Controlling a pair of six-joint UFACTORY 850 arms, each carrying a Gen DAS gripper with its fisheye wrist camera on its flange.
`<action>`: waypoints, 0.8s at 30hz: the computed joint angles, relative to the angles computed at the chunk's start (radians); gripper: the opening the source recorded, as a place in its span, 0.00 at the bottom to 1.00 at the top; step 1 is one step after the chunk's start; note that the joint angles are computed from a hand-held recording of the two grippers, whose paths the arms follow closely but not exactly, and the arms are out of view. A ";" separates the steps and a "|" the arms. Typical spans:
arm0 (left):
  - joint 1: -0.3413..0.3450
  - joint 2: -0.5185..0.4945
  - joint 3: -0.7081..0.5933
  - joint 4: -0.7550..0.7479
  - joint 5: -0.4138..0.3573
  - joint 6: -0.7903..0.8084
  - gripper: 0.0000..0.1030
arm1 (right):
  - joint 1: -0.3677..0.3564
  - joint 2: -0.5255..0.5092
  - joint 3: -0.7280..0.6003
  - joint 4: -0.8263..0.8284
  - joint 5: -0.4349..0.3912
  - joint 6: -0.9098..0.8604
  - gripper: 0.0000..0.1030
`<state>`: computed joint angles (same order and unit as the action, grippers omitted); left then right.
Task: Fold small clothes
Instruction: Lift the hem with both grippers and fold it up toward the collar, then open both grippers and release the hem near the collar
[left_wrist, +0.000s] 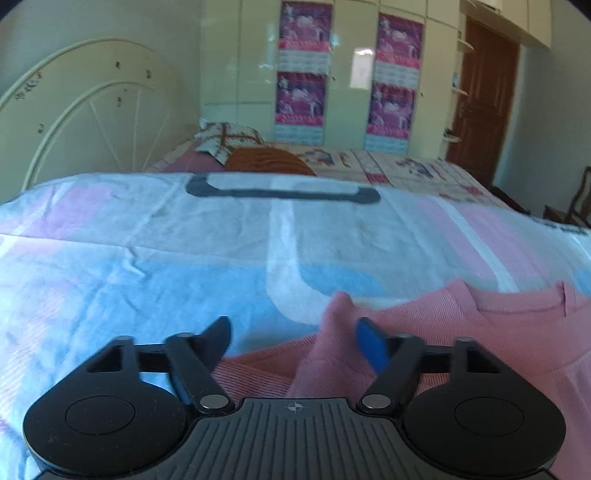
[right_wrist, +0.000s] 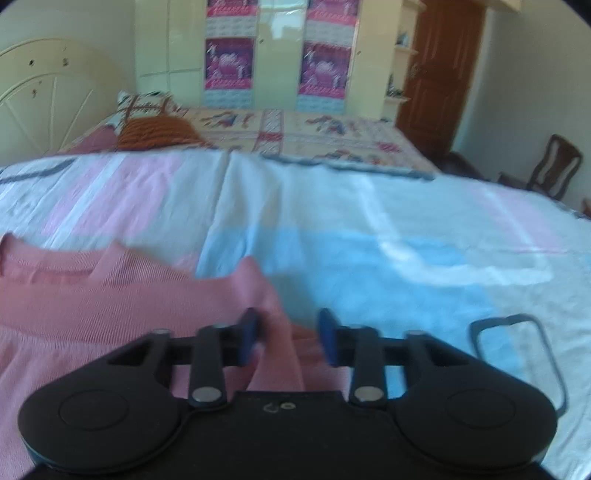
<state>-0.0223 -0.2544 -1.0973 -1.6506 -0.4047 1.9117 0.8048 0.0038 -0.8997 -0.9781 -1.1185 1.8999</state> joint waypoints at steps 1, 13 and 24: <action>0.016 0.017 0.019 -0.062 -0.052 0.056 0.75 | 0.019 0.002 -0.002 -0.037 -0.021 0.022 0.54; -0.118 0.084 0.076 0.281 -0.180 -0.141 0.75 | 0.025 -0.190 -0.194 -0.091 0.345 -0.141 0.44; -0.034 0.051 0.082 0.086 -0.039 0.105 0.75 | -0.020 -0.003 0.007 -0.013 0.156 -0.018 0.43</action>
<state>-0.0565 -0.2033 -1.0158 -1.5645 -0.4438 2.0172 0.7847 0.0009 -0.8923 -0.9915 -0.9628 1.8824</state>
